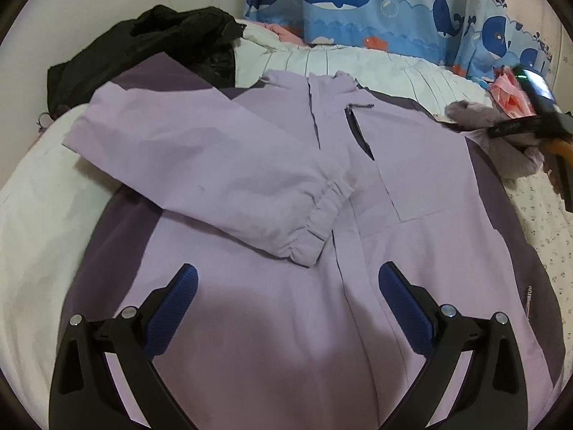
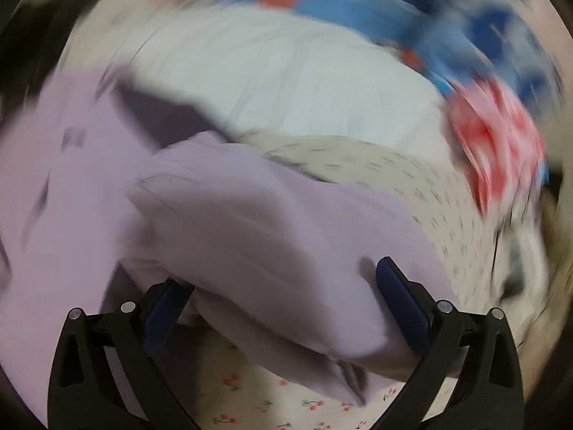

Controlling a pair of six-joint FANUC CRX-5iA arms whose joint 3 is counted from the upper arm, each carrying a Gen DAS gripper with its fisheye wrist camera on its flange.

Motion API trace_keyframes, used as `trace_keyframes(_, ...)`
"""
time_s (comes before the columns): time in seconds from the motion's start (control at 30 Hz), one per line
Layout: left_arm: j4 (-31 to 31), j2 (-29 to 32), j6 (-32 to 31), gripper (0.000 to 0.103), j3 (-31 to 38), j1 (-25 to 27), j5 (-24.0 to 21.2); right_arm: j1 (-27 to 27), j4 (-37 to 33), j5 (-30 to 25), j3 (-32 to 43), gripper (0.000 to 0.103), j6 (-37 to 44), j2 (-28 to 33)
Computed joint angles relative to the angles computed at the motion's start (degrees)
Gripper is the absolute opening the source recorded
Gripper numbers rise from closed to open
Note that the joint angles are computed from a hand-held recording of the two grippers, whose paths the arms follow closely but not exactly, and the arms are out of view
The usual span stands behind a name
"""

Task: Fold large clothes

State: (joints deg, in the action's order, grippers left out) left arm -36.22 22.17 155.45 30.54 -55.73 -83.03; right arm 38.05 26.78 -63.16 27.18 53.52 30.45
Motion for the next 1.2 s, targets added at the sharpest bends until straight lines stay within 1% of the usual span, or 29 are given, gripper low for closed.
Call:
trace_keyframes(0.03,0.3,-0.1,-0.1,0.097,-0.3,0.1,0.4,-1.3,1.4,3.3,-4.6,0.096,-5.4,-3.4)
trace_keyframes(0.1,0.5,0.3,-0.6,0.097,0.0,0.1,0.1,-5.2,-3.4,15.1,-14.4,0.096,-12.7,-11.5)
trace_keyframes(0.13,0.4,0.4,-0.8,0.097,0.2,-0.1,-0.1,-7.3,-3.5,17.6,-17.7,0.096,-15.8,-14.3)
trace_keyframes(0.17,0.3,0.6,-1.0,0.097,0.4,-0.2,-0.3,-9.1,-0.6,17.1,-20.5,0.096,-21.7,-16.3)
trace_keyframes(0.2,0.3,0.7,-1.1,0.097,0.5,-0.2,-0.4,-10.1,2.1,14.6,-21.7,0.096,-28.8,-17.2)
trace_keyframes(0.23,0.4,0.9,-1.2,0.097,0.7,-0.2,-0.6,-12.0,1.9,13.9,-23.7,0.096,-35.5,-18.8)
trace_keyframes(0.27,0.5,1.0,-1.3,0.097,0.7,-0.1,-0.6,-13.4,1.0,12.3,-24.5,0.096,-39.2,-19.6)
trace_keyframes(0.3,0.6,1.1,-1.4,0.097,0.8,0.0,-0.6,-14.5,0.3,9.3,-24.6,0.096,-41.8,-20.1)
trace_keyframes(0.33,0.7,1.1,-1.4,0.097,0.9,0.0,-0.7,-14.8,0.7,9.3,-26.5,0.096,-42.8,-21.4)
trace_keyframes(0.37,0.7,1.1,-1.4,0.097,0.8,0.0,-0.7,-14.8,1.8,11.2,-29.2,0.096,-42.5,-23.2)
trace_keyframes(0.4,0.7,0.9,-1.3,0.097,0.8,0.1,-0.6,-14.2,3.5,12.5,-31.4,0.096,-42.9,-24.8)
trace_keyframes(0.47,0.7,0.8,-1.1,0.097,0.7,0.1,-0.7,-12.2,8.8,16.1,-37.4,0.096,-46.8,-28.9)
trace_keyframes(0.5,0.6,0.8,-1.0,0.097,0.7,0.1,-0.7,-11.8,7.8,18.2,-39.1,0.096,-46.2,-30.5)
trace_keyframes(0.53,0.6,0.6,-0.9,0.097,0.5,0.2,-0.6,-10.7,5.5,18.8,-39.4,0.096,-44.7,-31.0)
trace_keyframes(0.57,0.4,0.6,-0.9,0.097,0.5,0.2,-0.6,-9.5,1.4,20.1,-39.3,0.096,-40.9,-31.4)
trace_keyframes(0.6,0.2,0.5,-1.0,0.097,0.4,0.2,-0.6,-8.0,0.1,20.8,-39.3,0.096,-39.0,-31.6)
trace_keyframes(0.67,-1.4,0.1,-1.5,0.097,0.4,-0.1,-1.6,-3.4,0.0,20.9,-38.8,0.096,-33.7,-30.9)
trace_keyframes(0.73,-5.4,-0.1,-1.9,0.097,1.3,-1.1,-5.2,2.5,-2.5,20.0,-36.8,0.096,-25.4,-29.9)
trace_keyframes(0.77,-8.5,-0.1,-2.8,0.097,1.9,-1.9,-7.9,4.9,-5.4,20.6,-35.9,0.096,-22.1,-29.6)
trace_keyframes(0.83,-12.9,-0.4,-6.7,0.097,2.1,-2.8,-11.4,9.1,-14.8,21.0,-32.6,0.096,-14.3,-28.6)
trace_keyframes(0.9,-13.2,-1.5,-9.8,0.097,0.4,-2.2,-10.6,10.9,-25.4,19.9,-28.7,0.096,-8.2,-27.3)
trace_keyframes(0.93,-11.9,-2.7,-11.3,0.097,-1.4,-1.4,-8.3,11.7,-30.0,20.4,-27.7,0.096,-6.9,-27.1)
trace_keyframes(0.97,-8.2,-4.7,-14.8,0.097,-4.3,0.2,-3.0,12.6,-31.8,21.2,-27.6,0.096,-7.4,-27.1)
trace_keyframes(1.0,-6.4,-5.7,-17.4,0.097,-5.8,1.0,-0.2,13.8,-33.0,22.7,-27.9,0.096,-8.2,-27.4)
trace_keyframes(1.03,-5.2,-6.0,-20.4,0.097,-6.6,1.3,1.6,15.3,-31.3,23.5,-28.6,0.096,-10.6,-27.5)
trace_keyframes(1.07,-4.9,-5.5,-24.6,0.097,-6.3,1.2,2.1,16.8,-29.0,23.1,-28.7,0.096,-13.1,-27.4)
trace_keyframes(1.1,-5.2,-4.6,-28.7,0.097,-5.6,0.9,1.7,17.8,-28.5,23.1,-28.7,0.096,-13.5,-27.3)
trace_keyframes(1.13,-5.9,-3.3,-33.1,0.097,-4.4,0.7,0.4,18.1,-27.9,24.3,-29.6,0.096,-14.9,-27.8)
trace_keyframes(1.2,-8.4,-0.2,-39.3,0.097,-1.6,0.3,-3.4,19.9,-23.3,27.8,-33.9,0.096,-22.6,-29.7)
